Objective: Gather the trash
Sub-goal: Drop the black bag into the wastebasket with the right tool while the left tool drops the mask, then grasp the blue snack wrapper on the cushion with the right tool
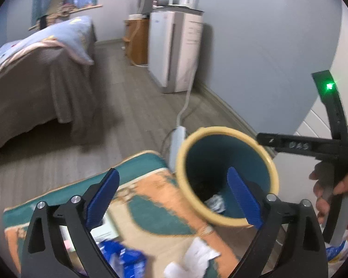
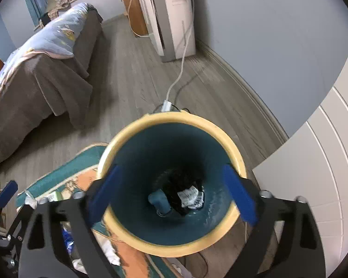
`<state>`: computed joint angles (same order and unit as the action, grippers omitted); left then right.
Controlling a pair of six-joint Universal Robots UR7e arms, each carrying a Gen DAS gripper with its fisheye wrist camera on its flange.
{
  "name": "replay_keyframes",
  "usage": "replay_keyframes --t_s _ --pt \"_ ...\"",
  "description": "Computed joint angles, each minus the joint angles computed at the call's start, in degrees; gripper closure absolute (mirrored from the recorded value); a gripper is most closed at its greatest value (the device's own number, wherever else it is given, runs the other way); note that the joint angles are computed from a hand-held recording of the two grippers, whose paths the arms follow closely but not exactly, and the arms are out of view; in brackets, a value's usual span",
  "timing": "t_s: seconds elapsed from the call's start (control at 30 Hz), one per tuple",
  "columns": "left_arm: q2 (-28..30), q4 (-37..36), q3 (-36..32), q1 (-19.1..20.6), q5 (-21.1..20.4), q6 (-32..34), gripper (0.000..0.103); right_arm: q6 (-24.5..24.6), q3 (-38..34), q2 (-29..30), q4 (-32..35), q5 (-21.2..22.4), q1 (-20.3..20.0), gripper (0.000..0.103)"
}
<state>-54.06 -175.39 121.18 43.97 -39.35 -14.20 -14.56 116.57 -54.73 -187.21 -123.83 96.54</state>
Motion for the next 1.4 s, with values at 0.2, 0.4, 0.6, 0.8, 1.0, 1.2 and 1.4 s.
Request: replay_keyframes --t_s 0.2,0.4,0.6,0.8,1.0,1.2,1.4 --pt "-8.34 6.93 6.27 -2.81 8.3 -4.96 0.007 -1.75 0.16 0.74 -1.57 0.41 3.07 0.006" --pt "-19.15 20.15 12.41 -5.23 13.86 -13.18 0.007 -2.27 -0.07 2.41 -1.06 0.11 5.95 0.006" --pt "-30.94 39.6 16.69 -6.76 17.27 -30.25 0.007 -3.37 -0.4 4.77 -0.06 0.98 9.13 0.006" --pt "-40.12 46.61 20.18 -7.02 17.87 -39.22 0.006 -4.27 -0.25 8.32 -0.21 -1.75 12.29 0.006" --pt "-42.95 51.31 20.31 -4.38 18.54 -40.7 0.006 0.39 0.87 11.71 0.83 -2.36 16.42 0.006" --pt "-46.2 54.47 21.1 -2.85 19.52 -38.71 0.006 7.17 -0.04 16.28 5.06 -3.69 18.41 0.006" --pt "-47.72 52.28 21.8 0.14 18.22 -34.88 0.006 9.83 -1.74 20.67 7.16 -5.65 19.25 0.006"
